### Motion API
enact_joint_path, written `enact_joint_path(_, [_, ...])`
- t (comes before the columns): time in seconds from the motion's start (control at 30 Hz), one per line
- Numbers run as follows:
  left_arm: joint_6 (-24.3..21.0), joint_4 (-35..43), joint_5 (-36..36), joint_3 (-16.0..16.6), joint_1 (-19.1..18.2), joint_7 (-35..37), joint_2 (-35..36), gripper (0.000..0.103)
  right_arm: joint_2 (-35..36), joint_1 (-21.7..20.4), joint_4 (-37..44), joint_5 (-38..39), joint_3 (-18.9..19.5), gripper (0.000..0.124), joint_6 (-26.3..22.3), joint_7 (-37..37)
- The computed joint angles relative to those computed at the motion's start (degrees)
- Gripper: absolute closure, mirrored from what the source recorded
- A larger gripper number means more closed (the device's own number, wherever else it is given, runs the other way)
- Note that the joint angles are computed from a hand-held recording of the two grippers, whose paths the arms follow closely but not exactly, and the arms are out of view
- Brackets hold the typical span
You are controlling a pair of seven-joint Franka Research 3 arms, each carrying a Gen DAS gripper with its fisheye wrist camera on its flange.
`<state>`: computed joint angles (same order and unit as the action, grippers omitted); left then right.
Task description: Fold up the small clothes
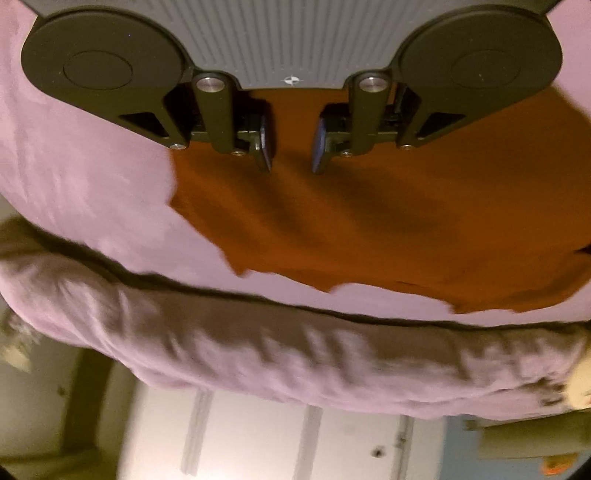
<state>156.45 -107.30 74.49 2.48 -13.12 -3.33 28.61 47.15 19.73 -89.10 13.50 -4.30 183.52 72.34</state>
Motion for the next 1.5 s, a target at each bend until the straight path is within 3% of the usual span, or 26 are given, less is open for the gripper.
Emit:
enact_joint_path(0.1, [0.72, -2.84, 1.19, -0.02, -0.32, -2.46, -2.96, 0.03, -1.73, 3.47, -1.39, 0.2, -4.03, 0.103, -1.47, 2.22])
enact_joint_path(0.13, [0.66, -3.54, 1.97, -0.23, -0.41, -3.05, -3.72, 0.03, -3.1, 2.73, -3.32, -1.74, -2.92, 0.101, -0.03, 3.28])
enact_joint_path(0.23, [1.53, -4.34, 3.2, -1.32, -0.09, -5.25, -4.92, 0.03, -6.04, -3.58, -7.91, -1.32, 5.93, 0.098, 4.09, -2.42])
enact_joint_path(0.33, [3.18, -4.01, 2.97, -2.5, 0.22, -6.49, -5.17, 0.029, -7.37, -5.7, -10.18, -1.27, 9.63, 0.098, 5.38, -4.26])
enact_joint_path(0.47, [5.44, -1.96, 3.4, -3.06, -0.46, -5.33, -3.58, 0.025, -6.84, -6.71, -9.23, -0.79, 12.36, 0.098, 5.14, -5.28])
enact_joint_path(0.63, [4.7, 1.18, -1.16, -2.51, -2.03, -1.69, 0.42, 0.024, -5.07, -6.16, -6.19, -0.05, 13.8, 0.098, 4.2, -5.58])
enact_joint_path(0.77, [4.32, 2.53, 0.0, -1.05, -3.61, -1.45, 1.66, 0.021, -2.46, -1.15, -3.61, -0.23, 8.64, 0.098, 4.06, -6.22])
enact_joint_path(0.87, [4.29, 3.52, -0.67, -0.55, -3.91, -0.29, 2.58, 0.019, -0.72, 4.28, -1.28, 0.73, 2.25, 0.098, 3.2, -5.45])
enact_joint_path(1.07, [3.62, 5.67, -2.38, 0.18, -4.57, 1.17, 4.48, 0.019, 2.26, 7.61, 2.3, 0.58, -2.1, 0.097, 2.88, -3.85])
enact_joint_path(1.23, [3.19, 7.22, -4.92, 0.74, -4.71, 3.74, 5.83, 0.012, 4.05, 7.69, 5.02, 0.11, -2.77, 0.092, 2.16, -4.07])
enact_joint_path(1.3, [3.92, 6.21, -6.35, 0.9, -4.38, 3.52, 5.0, 0.014, 4.47, 6.48, 5.98, -0.51, -1.57, 0.087, 1.69, -4.72])
enact_joint_path(1.4, [5.03, 2.21, -5.3, 1.88, -4.9, 0.66, 1.47, 0.021, 3.66, 1.99, 6.23, -1.27, 3.48, 0.083, 0.12, -6.55])
enact_joint_path(1.43, [6.05, 0.04, -2.62, 2.79, -5.4, -2.42, -0.3, 0.021, 2.32, -0.32, 5.35, -0.76, 6.04, 0.083, -1.42, -6.76])
enact_joint_path(1.5, [6.14, -4.32, 2.78, 3.59, -5.77, -9.18, -3.87, 0.021, -0.79, -1.83, 2.05, 0.75, 7.06, 0.074, -3.09, -5.72])
